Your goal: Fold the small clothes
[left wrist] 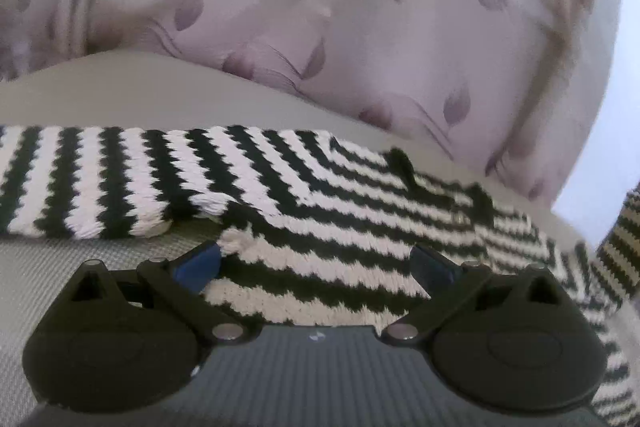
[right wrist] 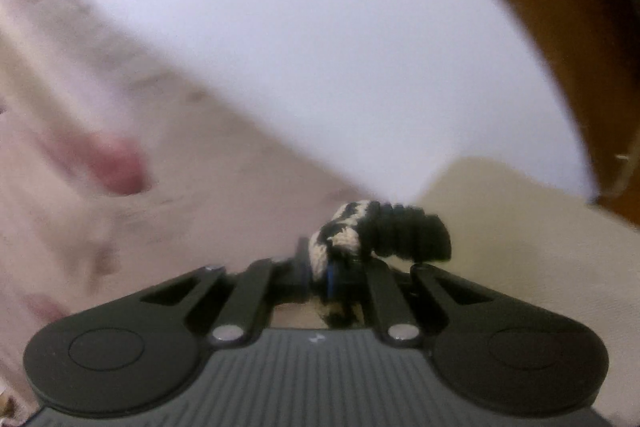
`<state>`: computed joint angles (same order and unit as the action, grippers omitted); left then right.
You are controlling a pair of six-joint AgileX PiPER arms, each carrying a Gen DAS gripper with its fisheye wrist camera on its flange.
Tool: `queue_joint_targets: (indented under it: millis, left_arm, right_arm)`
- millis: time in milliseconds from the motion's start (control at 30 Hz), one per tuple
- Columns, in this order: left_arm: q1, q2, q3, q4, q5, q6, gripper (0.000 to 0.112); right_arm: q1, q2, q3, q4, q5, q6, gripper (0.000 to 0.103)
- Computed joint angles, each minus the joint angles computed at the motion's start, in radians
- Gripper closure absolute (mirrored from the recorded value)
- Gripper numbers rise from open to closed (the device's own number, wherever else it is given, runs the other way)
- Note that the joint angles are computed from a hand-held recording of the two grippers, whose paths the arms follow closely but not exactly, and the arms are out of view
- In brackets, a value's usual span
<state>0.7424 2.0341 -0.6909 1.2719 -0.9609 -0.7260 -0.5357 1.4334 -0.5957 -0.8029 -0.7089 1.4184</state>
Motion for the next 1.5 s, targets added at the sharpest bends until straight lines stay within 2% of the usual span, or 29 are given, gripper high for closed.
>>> queue_joint_targets:
  millis: [100,200,300,400,533,700,733,867,967,1033,1067,1100,1133,1167,1200,1233,1267,1333,1400,1500]
  left_arm:
    - [-0.003,-0.008,0.015,-0.054,0.008,0.008,0.010]
    - [0.018,0.002,0.012,-0.060,-0.018,-0.014,0.010]
    - [0.039,0.014,0.007,-0.071,-0.041,-0.034,0.010]
    - [0.052,0.026,-0.006,-0.065,-0.051,-0.077,0.010]
    - [0.062,0.032,-0.018,-0.055,-0.055,-0.110,0.010]
    - [0.078,0.040,-0.023,-0.043,-0.078,-0.121,0.010]
    - [0.080,0.042,-0.027,-0.037,-0.080,-0.131,0.010]
    - [0.101,0.049,-0.037,-0.013,-0.091,-0.159,0.010]
    - [0.105,0.054,-0.041,-0.008,-0.093,-0.168,0.010]
    - [0.103,0.051,-0.038,-0.013,-0.090,-0.167,0.010]
    - [0.104,0.052,-0.038,-0.013,-0.090,-0.166,0.010]
    - [0.103,0.051,-0.037,-0.015,-0.089,-0.165,0.010]
    - [0.103,0.049,-0.035,-0.018,-0.087,-0.164,0.010]
    - [0.102,0.048,-0.034,-0.021,-0.085,-0.164,0.010]
    - [0.101,0.047,-0.033,-0.022,-0.082,-0.166,0.010]
    - [0.099,0.046,-0.033,-0.024,-0.079,-0.168,0.010]
    - [0.098,0.046,-0.034,-0.026,-0.076,-0.170,0.010]
    - [0.096,0.045,-0.033,-0.028,-0.073,-0.171,0.010]
    - [0.092,0.040,-0.027,-0.039,-0.065,-0.166,0.010]
    - [0.090,0.037,-0.024,-0.045,-0.060,-0.166,0.010]
  right_arm:
    - [0.223,-0.059,-0.035,0.172,0.090,-0.087,0.096]
    - [0.463,-0.039,-0.084,0.434,0.119,-0.270,0.096]
    - [0.694,0.057,-0.177,0.668,0.115,-0.472,0.096]
    - [0.852,0.192,-0.289,0.771,0.114,-0.543,0.096]
    - [0.981,0.379,-0.444,0.842,0.139,-0.575,0.095]
    - [1.091,0.582,-0.622,0.967,0.224,-0.692,0.095]
    - [1.118,0.593,-0.615,1.019,0.232,-0.749,0.095]
    - [1.164,0.671,-0.674,1.068,0.303,-0.802,0.095]
    - [1.178,0.712,-0.698,0.961,0.338,-0.716,0.093]
    - [1.187,0.716,-0.718,0.951,0.380,-0.761,0.081]
    - [1.194,0.715,-0.713,0.963,0.370,-0.803,0.075]
    - [1.196,0.711,-0.704,0.960,0.353,-0.820,0.059]
    - [1.193,0.699,-0.675,0.926,0.311,-0.798,0.038]
    - [1.181,0.688,-0.656,0.864,0.269,-0.735,0.030]
    - [1.167,0.672,-0.611,0.772,0.192,-0.635,0.025]
    - [1.152,0.654,-0.564,0.695,0.110,-0.553,0.025]
    - [1.139,0.632,-0.527,0.644,0.069,-0.511,0.025]
    - [1.130,0.586,-0.456,0.591,0.010,-0.491,0.025]
    - [1.124,0.556,-0.380,0.540,-0.098,-0.464,0.025]
    - [1.165,0.495,-0.305,0.632,-0.075,-0.568,0.023]
